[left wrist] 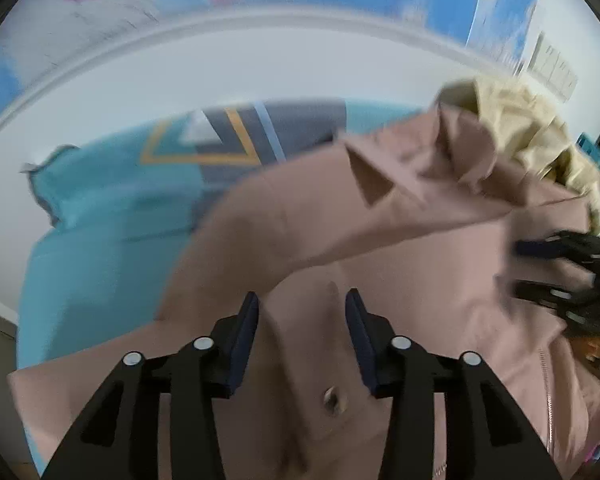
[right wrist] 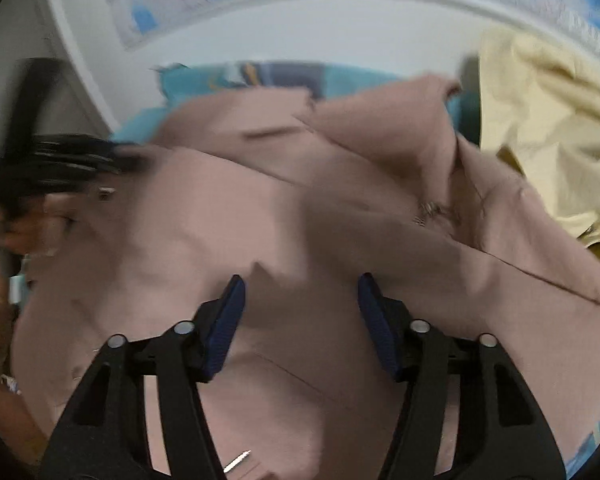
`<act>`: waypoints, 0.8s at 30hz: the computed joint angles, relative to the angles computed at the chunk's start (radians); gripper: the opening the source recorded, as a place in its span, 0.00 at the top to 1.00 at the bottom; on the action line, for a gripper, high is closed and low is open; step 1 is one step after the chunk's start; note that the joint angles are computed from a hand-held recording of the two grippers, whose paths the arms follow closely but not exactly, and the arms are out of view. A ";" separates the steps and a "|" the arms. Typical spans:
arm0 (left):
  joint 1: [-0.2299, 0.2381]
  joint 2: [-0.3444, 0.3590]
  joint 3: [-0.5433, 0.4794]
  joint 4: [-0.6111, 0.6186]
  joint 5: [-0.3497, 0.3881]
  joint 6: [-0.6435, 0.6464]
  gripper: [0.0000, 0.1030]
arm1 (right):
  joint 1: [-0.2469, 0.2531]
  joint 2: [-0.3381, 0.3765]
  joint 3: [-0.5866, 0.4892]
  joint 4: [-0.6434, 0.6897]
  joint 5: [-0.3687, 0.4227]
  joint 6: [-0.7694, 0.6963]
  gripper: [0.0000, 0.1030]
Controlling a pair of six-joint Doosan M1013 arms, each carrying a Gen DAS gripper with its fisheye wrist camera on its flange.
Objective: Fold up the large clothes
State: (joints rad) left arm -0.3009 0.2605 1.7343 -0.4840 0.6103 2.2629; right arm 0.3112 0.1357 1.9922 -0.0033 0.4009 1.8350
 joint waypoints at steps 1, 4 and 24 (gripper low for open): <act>0.013 -0.018 0.019 -0.022 -0.031 0.031 0.50 | -0.014 0.005 0.002 0.060 0.000 -0.044 0.53; 0.063 -0.079 0.073 -0.054 -0.114 0.080 0.43 | -0.029 -0.004 0.012 0.054 -0.006 -0.026 0.55; 0.264 -0.124 0.248 0.123 -0.150 -0.073 0.64 | 0.060 -0.094 0.052 0.201 -0.047 -0.178 0.29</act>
State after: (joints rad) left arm -0.0365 0.1366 1.9826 -0.3610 0.4599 2.1902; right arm 0.3717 0.0414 2.0447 0.1980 0.3543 1.6565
